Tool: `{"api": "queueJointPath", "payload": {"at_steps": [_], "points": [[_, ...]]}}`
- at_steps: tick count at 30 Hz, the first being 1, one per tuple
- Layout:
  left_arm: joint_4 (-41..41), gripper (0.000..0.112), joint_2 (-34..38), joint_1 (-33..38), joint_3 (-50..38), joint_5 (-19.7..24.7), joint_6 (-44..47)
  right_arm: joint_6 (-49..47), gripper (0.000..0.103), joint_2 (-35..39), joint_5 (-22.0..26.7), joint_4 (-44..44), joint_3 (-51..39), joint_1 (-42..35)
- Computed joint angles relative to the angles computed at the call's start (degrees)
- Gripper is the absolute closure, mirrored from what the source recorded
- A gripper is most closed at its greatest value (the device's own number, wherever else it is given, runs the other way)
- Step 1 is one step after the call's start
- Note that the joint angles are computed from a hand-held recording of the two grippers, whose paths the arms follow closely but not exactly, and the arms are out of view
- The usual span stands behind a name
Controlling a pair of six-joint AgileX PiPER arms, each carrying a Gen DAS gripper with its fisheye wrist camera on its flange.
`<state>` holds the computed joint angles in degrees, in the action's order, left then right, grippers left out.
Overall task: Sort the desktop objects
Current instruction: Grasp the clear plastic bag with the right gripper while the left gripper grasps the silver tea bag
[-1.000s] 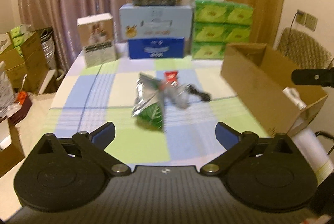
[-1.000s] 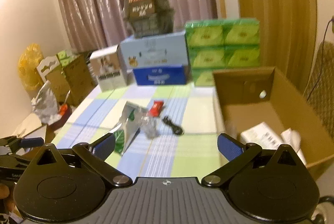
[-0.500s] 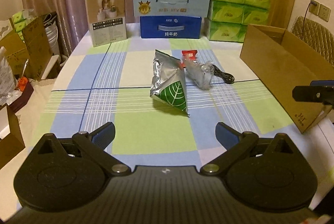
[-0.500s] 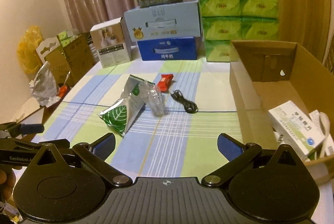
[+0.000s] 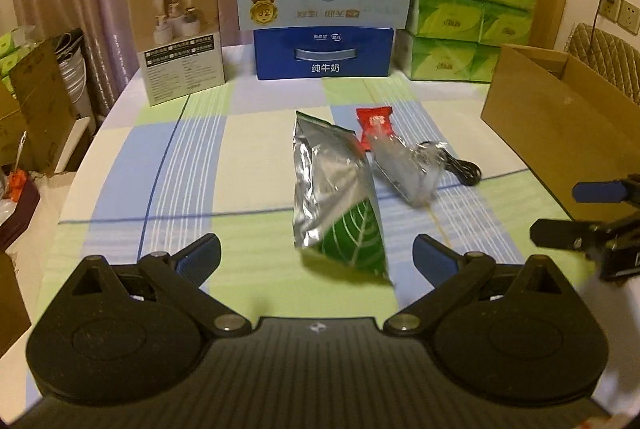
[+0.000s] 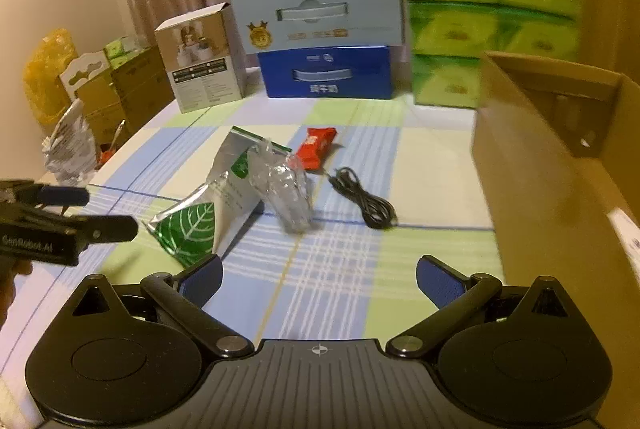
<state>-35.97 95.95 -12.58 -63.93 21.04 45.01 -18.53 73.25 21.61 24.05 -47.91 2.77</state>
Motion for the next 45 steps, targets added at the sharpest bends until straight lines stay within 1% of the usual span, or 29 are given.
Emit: {"api": "queueJointPath", "payload": {"at_steps": [3, 5, 8, 10, 14, 16, 20, 23, 24, 25, 26, 27, 28, 30, 32, 36, 38, 40, 42, 43, 44, 45], "points": [[0.07, 0.012, 3.72, 0.11, -3.84, 0.75, 0.38, -5.79, 0.003, 3.66, -2.86, 3.77, -1.04, 0.63], [0.00, 0.012, 6.18, 0.40, -6.55, 1.64, -0.08, -12.07, 0.004, 6.23, -4.70, 8.43, -1.66, 0.99], [-1.18, 0.012, 9.48, 0.67, -10.10, 3.47, 1.18, -18.90, 0.011, 9.86, -6.66, 13.15, -2.96, 1.61], [-1.43, 0.013, 11.42, 0.62, -12.01, 4.64, 2.00, -26.05, 0.018, 12.24, -7.22, 19.72, -3.88, 1.47], [-1.08, 0.013, 14.33, 0.33, -15.26, 6.24, 3.21, -38.82, 0.022, 16.31, -8.12, 30.95, -5.75, 1.48], [-1.37, 0.013, 15.50, 0.37, -16.87, 6.91, 3.94, -46.78, 0.028, 17.73, -9.29, 37.81, -6.11, 1.77], [-0.96, 0.013, 17.65, 0.64, -19.94, 8.27, 3.18, -57.36, 0.036, 20.05, -9.77, 48.03, -7.30, 2.01], [0.14, 0.013, 18.92, 0.40, -21.48, 8.62, 2.27, -61.07, 0.042, 21.55, -9.67, 52.03, -8.43, 2.17], [0.13, 0.013, 19.34, 0.32, -21.91, 8.80, 2.19, -61.82, 0.047, 22.01, -9.70, 52.93, -8.80, 2.25], [-0.08, 0.013, 19.69, 0.26, -22.26, 9.09, 2.30, -61.95, 0.056, 22.32, -10.07, 52.93, -9.10, 2.47], [-0.36, 0.013, 20.12, 0.20, -22.74, 9.51, 2.66, -61.87, 0.061, 22.47, -10.44, 52.77, -9.26, 2.65], [-0.32, 0.013, 20.47, 0.08, -23.13, 9.71, 2.73, -60.94, 0.073, 22.56, -10.38, 52.04, -9.44, 2.58], [-0.15, 0.013, 20.91, -0.10, -23.64, 9.96, 2.82, -59.23, 0.076, 22.46, -10.63, 50.92, -9.47, 2.53], [0.16, 0.013, 21.95, -0.43, -24.97, 10.57, 2.68, -58.73, 0.077, 22.18, -10.16, 51.46, -9.48, 1.76], [1.15, 0.013, 23.20, -0.77, -26.89, 11.55, 1.65, -55.25, 0.078, 22.03, -8.62, 48.93, -10.08, 0.62], [2.43, 0.018, 26.73, -1.09, -32.67, 15.60, -2.26, -50.44, 0.078, 21.31, -6.99, 45.19, -10.47, -0.66], [4.73, 0.021, 28.82, -1.49, -36.29, 17.82, -5.73, -48.30, 0.078, 21.05, -6.24, 43.32, -10.54, -1.01], [8.85, 0.034, 30.97, -2.15, -40.49, 20.31, -9.54, -46.04, 0.078, 20.71, -6.29, 41.05, -10.42, -0.97], [12.40, 0.040, 32.85, -2.66, -44.50, 23.60, -12.52, -42.61, 0.078, 20.30, -6.50, 37.74, -10.37, -0.63], [13.56, 0.040, 33.60, -2.83, -46.17, 25.06, -13.61, -40.90, 0.078, 19.98, -6.54, 35.96, -10.21, -0.42], [14.21, 0.041, 33.70, -2.96, -46.53, 25.44, -14.24, -38.26, 0.078, 19.61, -6.60, 33.32, -10.07, -0.10], [14.89, 0.045, 33.44, -3.10, -46.35, 25.46, -14.77, -36.38, 0.079, 19.18, -6.55, 31.44, -9.77, 0.13]]}}
